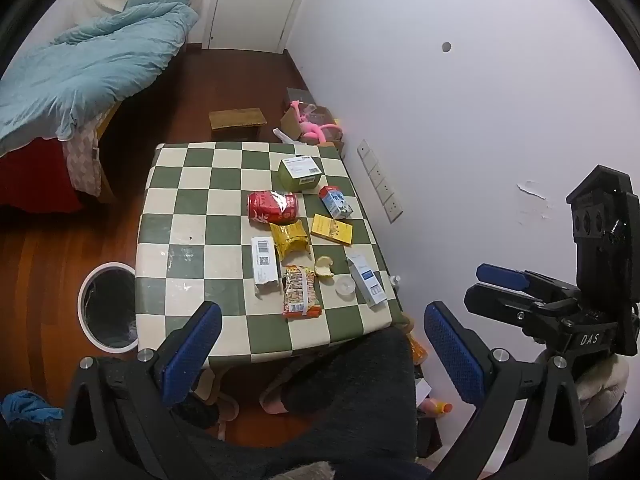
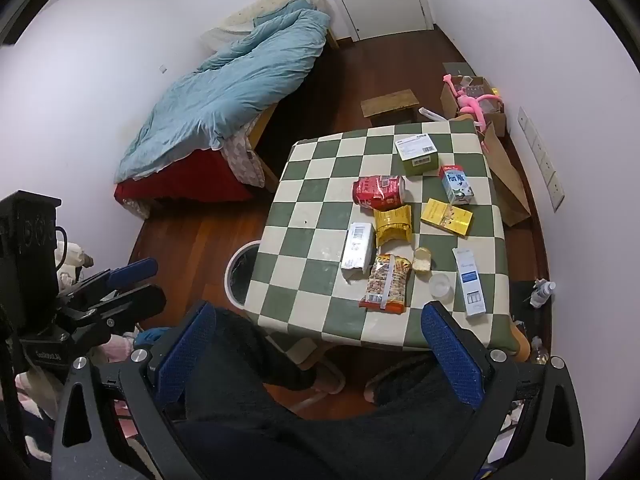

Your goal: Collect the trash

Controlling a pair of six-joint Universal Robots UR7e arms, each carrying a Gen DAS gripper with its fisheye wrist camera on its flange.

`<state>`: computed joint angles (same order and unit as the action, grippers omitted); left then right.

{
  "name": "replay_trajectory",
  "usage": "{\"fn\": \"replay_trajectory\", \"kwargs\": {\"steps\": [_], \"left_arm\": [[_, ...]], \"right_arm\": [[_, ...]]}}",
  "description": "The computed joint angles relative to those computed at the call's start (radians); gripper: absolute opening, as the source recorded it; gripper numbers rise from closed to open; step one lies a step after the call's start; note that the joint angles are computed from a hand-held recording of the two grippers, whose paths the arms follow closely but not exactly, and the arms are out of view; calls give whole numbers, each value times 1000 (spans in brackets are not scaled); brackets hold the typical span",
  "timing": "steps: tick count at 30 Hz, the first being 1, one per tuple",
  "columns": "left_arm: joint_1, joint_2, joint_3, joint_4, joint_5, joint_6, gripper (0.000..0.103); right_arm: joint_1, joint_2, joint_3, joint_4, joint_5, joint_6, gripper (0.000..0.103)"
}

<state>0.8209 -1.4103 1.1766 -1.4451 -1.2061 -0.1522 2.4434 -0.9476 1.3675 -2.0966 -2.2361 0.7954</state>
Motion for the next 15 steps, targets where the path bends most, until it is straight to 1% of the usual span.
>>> {"fn": "replay_trajectory", "kwargs": {"steps": [2, 7, 15], "left_arm": [[-3, -2, 3, -3, 7, 1, 103], [6, 12, -13, 5, -13, -4, 103], [4, -5, 7, -18, -9, -6, 103]], "right_arm": [[-1, 3, -7, 14, -1, 8, 103], [1, 4, -8, 7, -4, -1, 103], [5, 8, -8, 5, -3, -2, 103]]}}
